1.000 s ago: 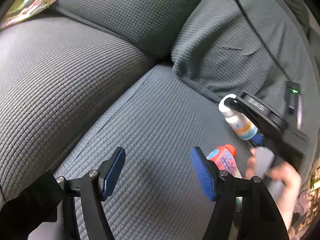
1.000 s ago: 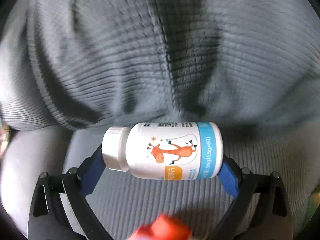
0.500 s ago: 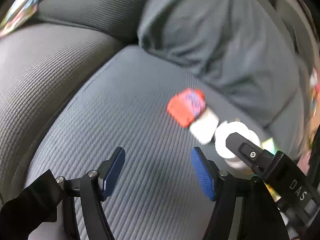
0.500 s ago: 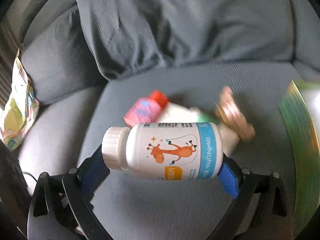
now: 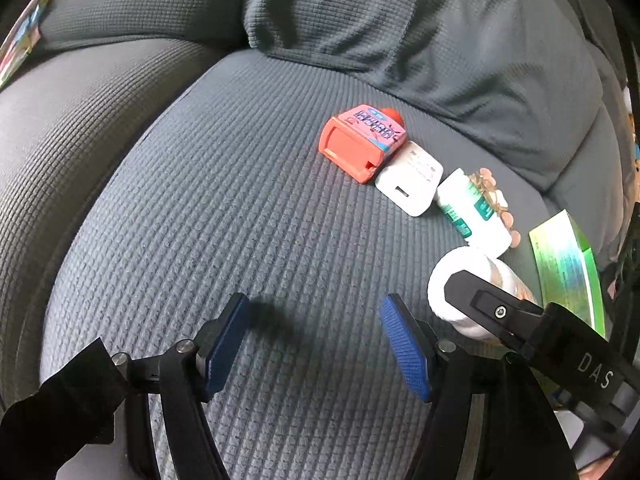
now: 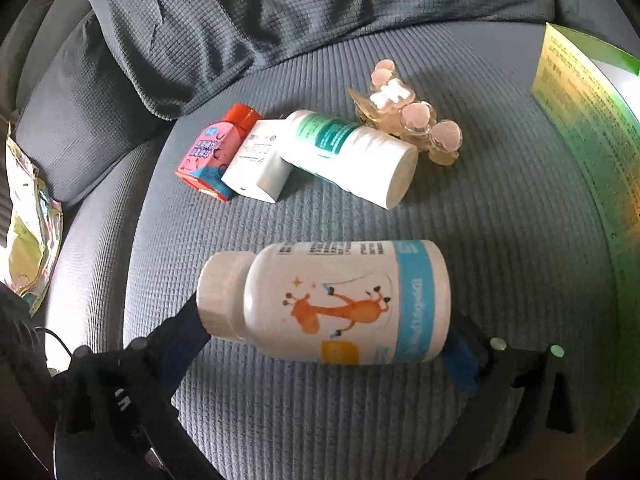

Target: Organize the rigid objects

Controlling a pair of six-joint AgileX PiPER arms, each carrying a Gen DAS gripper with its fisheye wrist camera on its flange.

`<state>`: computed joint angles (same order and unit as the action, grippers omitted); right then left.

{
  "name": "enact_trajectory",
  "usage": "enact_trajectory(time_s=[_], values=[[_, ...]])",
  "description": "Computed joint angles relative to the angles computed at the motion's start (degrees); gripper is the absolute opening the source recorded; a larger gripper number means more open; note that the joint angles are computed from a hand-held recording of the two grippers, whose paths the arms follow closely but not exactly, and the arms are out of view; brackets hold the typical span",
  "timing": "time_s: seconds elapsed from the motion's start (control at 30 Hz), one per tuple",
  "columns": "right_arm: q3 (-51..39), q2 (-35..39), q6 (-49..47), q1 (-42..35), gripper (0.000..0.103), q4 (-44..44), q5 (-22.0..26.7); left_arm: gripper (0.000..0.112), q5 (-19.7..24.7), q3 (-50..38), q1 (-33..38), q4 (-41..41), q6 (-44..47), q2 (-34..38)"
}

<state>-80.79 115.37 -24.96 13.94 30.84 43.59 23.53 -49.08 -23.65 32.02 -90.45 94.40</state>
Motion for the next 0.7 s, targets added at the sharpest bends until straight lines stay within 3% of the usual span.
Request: enact_trajectory(time_s=[0.1,0.33,0.57,0.7], values=[[0.85,-1.55,-1.90,-0.86,0.102,0.93,0.72,0.069,-2.50,0.83,0.06,-0.39,0.40,-0.74],[2.64,-4.60,-6.64,-3.72,0.102,4.55,1.22,0.069,-3.79,0.58,-2.28,4.27,-3.39,-2.08],[2.87,-5.20,-12.92,-7.58,0.102,12.40,2.60,0.069,-5.56,-1.88,-3.21,3.32,-1.51,-0.13],[0.68,-3.53,-13.49,-8.50,0.092,13.25,4.43,0.069,-7.13,-3.14,-1.93,5.50,-3.19,1.78]])
